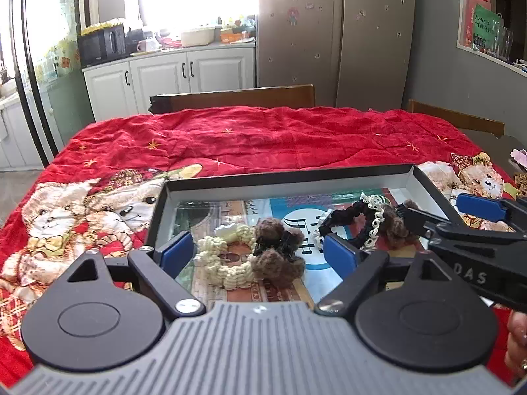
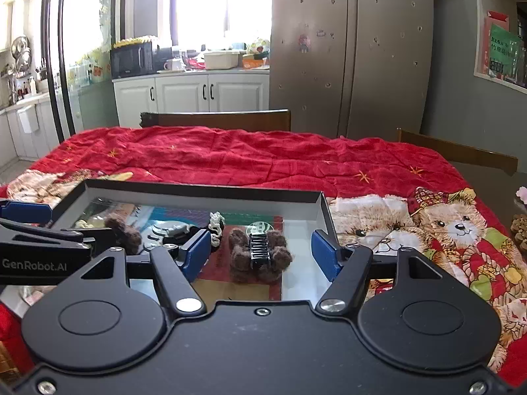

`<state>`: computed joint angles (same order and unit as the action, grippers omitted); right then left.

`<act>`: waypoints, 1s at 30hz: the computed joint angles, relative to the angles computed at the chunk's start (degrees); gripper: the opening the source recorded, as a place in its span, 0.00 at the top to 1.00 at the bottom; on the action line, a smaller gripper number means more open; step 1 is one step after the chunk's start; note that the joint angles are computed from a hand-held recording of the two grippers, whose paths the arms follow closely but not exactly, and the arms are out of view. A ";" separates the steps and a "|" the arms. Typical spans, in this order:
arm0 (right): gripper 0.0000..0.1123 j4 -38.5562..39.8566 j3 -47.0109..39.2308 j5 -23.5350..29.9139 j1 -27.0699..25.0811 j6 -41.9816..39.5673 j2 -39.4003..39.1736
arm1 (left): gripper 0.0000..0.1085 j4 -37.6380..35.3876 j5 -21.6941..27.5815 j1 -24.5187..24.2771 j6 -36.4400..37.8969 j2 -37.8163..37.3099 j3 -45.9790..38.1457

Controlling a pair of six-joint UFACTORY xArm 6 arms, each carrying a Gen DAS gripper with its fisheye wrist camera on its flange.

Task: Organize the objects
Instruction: 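Lift both open tools away from the tray, then move both open tools toward the brown paper triangle packets beside the tray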

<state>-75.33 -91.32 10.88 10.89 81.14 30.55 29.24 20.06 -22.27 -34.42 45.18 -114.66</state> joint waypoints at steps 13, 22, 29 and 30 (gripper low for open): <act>0.41 -11.85 6.32 -1.95 -0.41 12.22 -7.57 | 0.14 8.57 -5.53 1.26 -8.04 -8.77 11.70; 0.41 -19.40 11.01 -3.31 0.05 18.88 -13.18 | 0.10 26.07 -11.14 3.27 -24.69 -17.20 21.54; 0.41 -25.81 15.19 -3.38 1.32 23.56 -17.79 | 0.06 40.28 -14.21 4.53 -37.26 -22.97 27.40; 0.41 -26.43 15.68 -3.35 1.51 24.04 -18.35 | 0.06 42.10 -14.42 4.66 -38.88 -23.75 28.21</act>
<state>-101.76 -75.64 7.54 12.40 105.17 12.20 71.34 5.64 -17.61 -73.30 21.42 -86.45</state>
